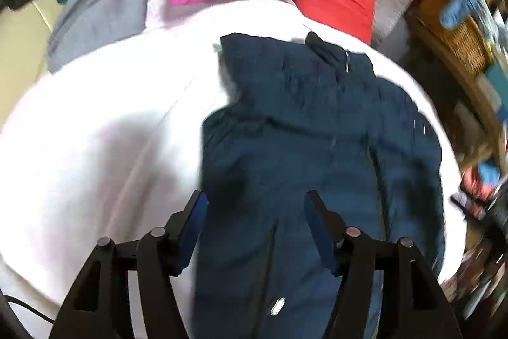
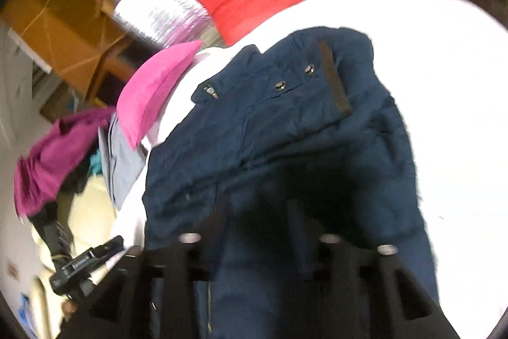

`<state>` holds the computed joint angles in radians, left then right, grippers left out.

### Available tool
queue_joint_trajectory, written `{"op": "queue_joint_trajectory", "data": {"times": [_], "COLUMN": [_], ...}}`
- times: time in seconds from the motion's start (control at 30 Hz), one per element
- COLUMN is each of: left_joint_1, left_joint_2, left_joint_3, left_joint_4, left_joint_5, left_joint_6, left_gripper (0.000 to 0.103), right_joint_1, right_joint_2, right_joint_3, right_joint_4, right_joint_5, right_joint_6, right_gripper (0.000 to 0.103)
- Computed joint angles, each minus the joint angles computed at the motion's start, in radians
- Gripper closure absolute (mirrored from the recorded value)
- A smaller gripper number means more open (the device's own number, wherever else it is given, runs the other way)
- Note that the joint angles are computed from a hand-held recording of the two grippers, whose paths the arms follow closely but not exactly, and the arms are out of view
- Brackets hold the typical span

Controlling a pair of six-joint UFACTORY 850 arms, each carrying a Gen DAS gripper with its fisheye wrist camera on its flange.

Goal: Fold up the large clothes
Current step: 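Lower the jacket back flat and open both tools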

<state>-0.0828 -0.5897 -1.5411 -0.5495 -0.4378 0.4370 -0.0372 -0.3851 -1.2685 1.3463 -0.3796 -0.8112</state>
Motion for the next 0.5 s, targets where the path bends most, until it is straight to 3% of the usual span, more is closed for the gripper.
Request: {"op": "queue_joint_trajectory", "data": {"times": [0.03, 0.17, 0.33, 0.5], "left_joint_1": [0.003, 0.018, 0.009, -0.007], "left_joint_2": [0.039, 0.144, 0.272, 0.335], "left_joint_3": [0.058, 0.22, 0.407, 0.504], "left_joint_4": [0.008, 0.051, 0.275, 0.458], "left_joint_5": [0.02, 0.088, 0.187, 0.225], "left_joint_6": [0.018, 0.076, -0.037, -0.189], "left_gripper": [0.037, 0.036, 0.036, 0.035], "right_joint_1": [0.0, 0.005, 0.002, 0.009], "right_joint_2": [0.021, 0.12, 0.225, 0.303], "right_joint_3": [0.019, 0.11, 0.228, 0.319], "right_joint_4": [0.012, -0.057, -0.126, -0.201], "right_joint_5": [0.005, 0.042, 0.057, 0.083], "right_joint_6": [-0.022, -0.037, -0.046, 0.012], "right_gripper": [0.029, 0.029, 0.029, 0.029]}}
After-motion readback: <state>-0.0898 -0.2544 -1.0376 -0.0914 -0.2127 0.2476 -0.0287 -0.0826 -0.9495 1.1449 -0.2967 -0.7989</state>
